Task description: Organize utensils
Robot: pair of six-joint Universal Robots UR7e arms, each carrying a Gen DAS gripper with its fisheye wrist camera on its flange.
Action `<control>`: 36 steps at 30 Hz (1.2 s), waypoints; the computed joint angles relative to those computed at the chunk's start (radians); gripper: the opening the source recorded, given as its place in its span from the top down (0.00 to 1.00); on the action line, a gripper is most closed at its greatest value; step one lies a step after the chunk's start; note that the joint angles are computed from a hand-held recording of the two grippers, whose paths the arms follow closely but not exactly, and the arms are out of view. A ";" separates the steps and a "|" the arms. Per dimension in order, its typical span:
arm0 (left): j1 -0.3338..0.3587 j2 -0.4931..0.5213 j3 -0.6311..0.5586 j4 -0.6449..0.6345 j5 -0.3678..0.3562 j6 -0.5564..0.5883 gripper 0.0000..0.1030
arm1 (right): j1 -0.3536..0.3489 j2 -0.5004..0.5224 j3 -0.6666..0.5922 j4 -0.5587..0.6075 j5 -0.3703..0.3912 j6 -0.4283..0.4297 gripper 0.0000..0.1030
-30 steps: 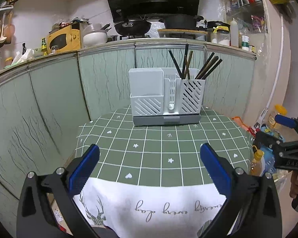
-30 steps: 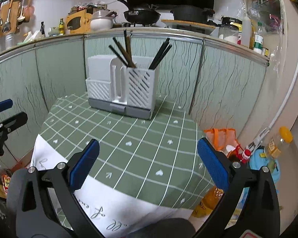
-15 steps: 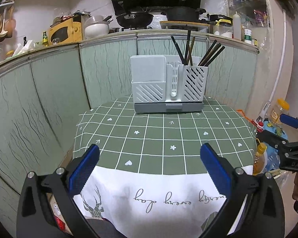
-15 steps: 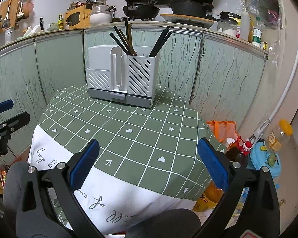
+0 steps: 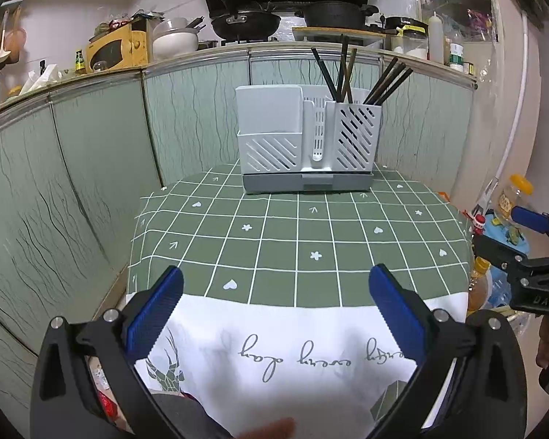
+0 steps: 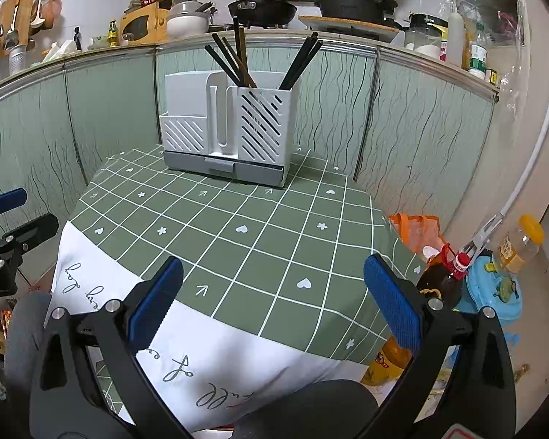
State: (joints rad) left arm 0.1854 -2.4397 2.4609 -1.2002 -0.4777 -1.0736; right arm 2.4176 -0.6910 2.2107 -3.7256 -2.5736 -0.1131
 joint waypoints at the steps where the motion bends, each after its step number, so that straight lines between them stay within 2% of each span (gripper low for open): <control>1: 0.001 0.000 0.002 -0.001 -0.003 -0.001 0.04 | -0.001 0.001 0.001 0.002 0.001 0.004 0.08; 5: -0.009 -0.002 0.005 0.034 -0.003 -0.029 0.04 | -0.004 0.002 0.008 0.008 0.004 0.018 0.08; 21: -0.012 -0.041 0.014 -0.010 -0.037 0.018 0.04 | -0.004 0.009 0.015 -0.002 0.003 0.028 0.08; 32: -0.058 -0.030 -0.005 0.107 -0.020 -0.093 0.04 | -0.001 0.006 0.017 0.011 0.000 0.036 0.08; 36: -0.055 -0.027 -0.004 0.099 -0.019 -0.087 0.04 | -0.003 0.005 0.017 0.014 0.002 0.044 0.08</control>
